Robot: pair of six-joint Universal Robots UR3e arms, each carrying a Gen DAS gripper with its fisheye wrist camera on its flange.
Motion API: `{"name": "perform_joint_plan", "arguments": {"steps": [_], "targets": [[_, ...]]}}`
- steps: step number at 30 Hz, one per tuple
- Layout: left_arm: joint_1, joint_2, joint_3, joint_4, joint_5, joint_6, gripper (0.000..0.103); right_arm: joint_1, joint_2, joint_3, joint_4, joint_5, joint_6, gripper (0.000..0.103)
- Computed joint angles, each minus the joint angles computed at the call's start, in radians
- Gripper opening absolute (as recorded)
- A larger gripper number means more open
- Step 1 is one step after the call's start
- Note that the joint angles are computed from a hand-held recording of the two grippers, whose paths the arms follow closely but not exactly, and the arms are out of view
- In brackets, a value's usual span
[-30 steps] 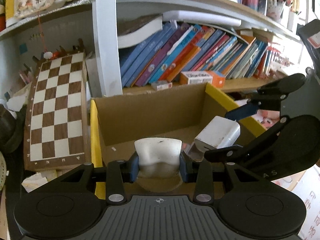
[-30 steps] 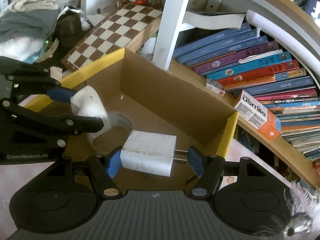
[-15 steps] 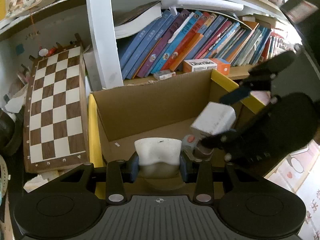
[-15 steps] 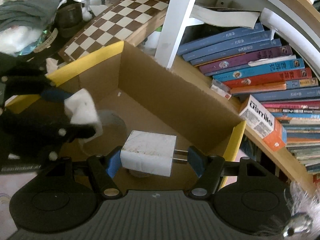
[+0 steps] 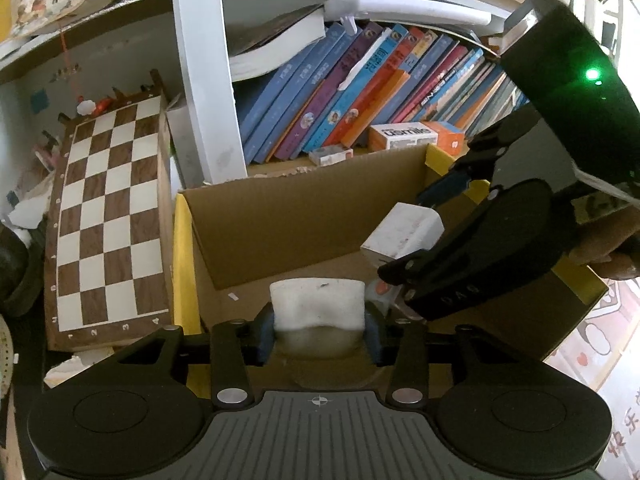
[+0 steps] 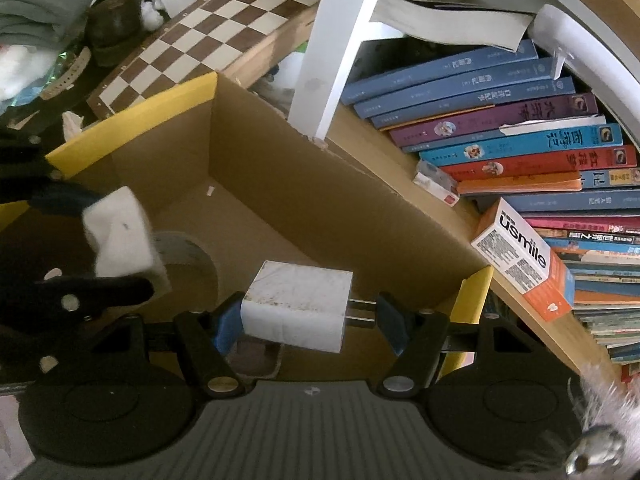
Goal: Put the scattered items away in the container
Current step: 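Lower the eraser and charger into the box and open both tools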
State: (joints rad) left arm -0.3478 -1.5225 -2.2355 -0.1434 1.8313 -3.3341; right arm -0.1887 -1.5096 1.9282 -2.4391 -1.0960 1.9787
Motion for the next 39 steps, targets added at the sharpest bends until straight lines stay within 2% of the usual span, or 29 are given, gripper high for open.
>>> {"name": "perform_joint_plan", "arguments": {"steps": [2,4,7,29,39], "targets": [[-0.006,0.000,-0.001,0.001,0.004,-0.002,0.048,0.006,0.013,-0.006,-0.012,-0.007,0.009,0.068],[-0.009,0.001,-0.006,0.007,0.002,-0.004,0.061,0.011,0.025,-0.013,-0.018,-0.014,0.016,0.068],[-0.022,0.003,-0.007,0.011,0.015,-0.010,0.067,0.020,0.040,-0.026,-0.018,-0.021,0.025,0.068],[-0.021,0.065,-0.040,-0.018,0.005,-0.030,0.070,0.082,0.106,-0.080,-0.035,-0.060,0.046,0.065],[-0.055,0.082,-0.031,-0.036,0.032,-0.042,0.070,0.046,0.048,-0.061,0.004,-0.028,0.046,0.072]]}}
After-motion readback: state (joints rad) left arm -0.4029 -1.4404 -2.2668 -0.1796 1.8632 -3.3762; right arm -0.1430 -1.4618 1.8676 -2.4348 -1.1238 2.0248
